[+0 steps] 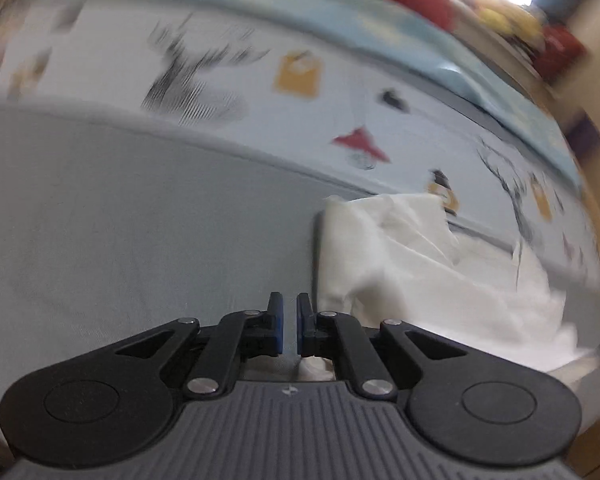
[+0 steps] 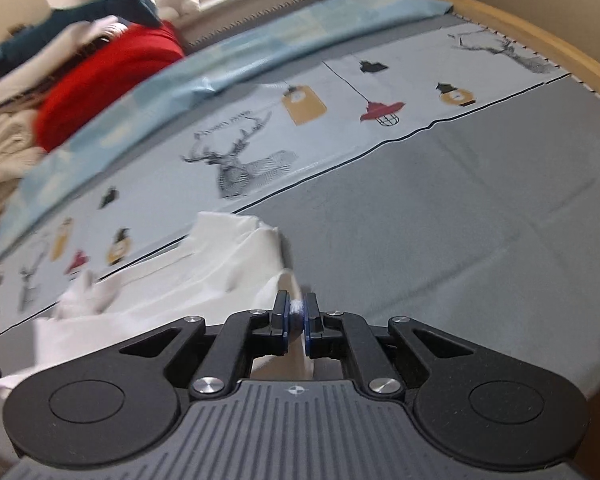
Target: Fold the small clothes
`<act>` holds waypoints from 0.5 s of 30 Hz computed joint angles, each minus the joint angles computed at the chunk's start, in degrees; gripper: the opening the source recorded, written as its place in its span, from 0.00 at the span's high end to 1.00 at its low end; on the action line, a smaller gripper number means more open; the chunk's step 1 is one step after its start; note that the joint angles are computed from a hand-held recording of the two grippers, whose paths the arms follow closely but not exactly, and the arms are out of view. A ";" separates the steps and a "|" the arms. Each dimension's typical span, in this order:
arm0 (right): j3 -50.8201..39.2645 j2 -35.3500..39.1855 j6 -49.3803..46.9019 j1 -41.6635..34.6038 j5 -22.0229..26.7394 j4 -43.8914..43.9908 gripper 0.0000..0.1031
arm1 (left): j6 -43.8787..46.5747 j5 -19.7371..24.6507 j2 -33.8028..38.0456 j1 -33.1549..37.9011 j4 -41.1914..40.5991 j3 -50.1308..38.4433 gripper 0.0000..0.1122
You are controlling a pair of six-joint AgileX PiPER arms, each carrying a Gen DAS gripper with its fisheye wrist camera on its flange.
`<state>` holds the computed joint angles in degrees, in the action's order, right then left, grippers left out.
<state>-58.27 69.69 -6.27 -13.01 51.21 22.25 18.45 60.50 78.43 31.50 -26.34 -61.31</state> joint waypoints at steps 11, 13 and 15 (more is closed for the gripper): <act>0.90 4.01 -0.73 -3.36 -0.39 3.56 0.81 | 10.67 0.30 -1.16 -0.06 -4.57 3.26 0.78; 2.41 3.58 -1.81 -2.19 0.12 3.20 0.79 | 10.06 -1.84 -2.28 -2.17 -5.29 5.39 0.75; 2.92 3.18 -2.05 -1.26 0.27 2.04 0.79 | 8.78 -3.79 -2.35 -4.64 -4.90 6.07 0.75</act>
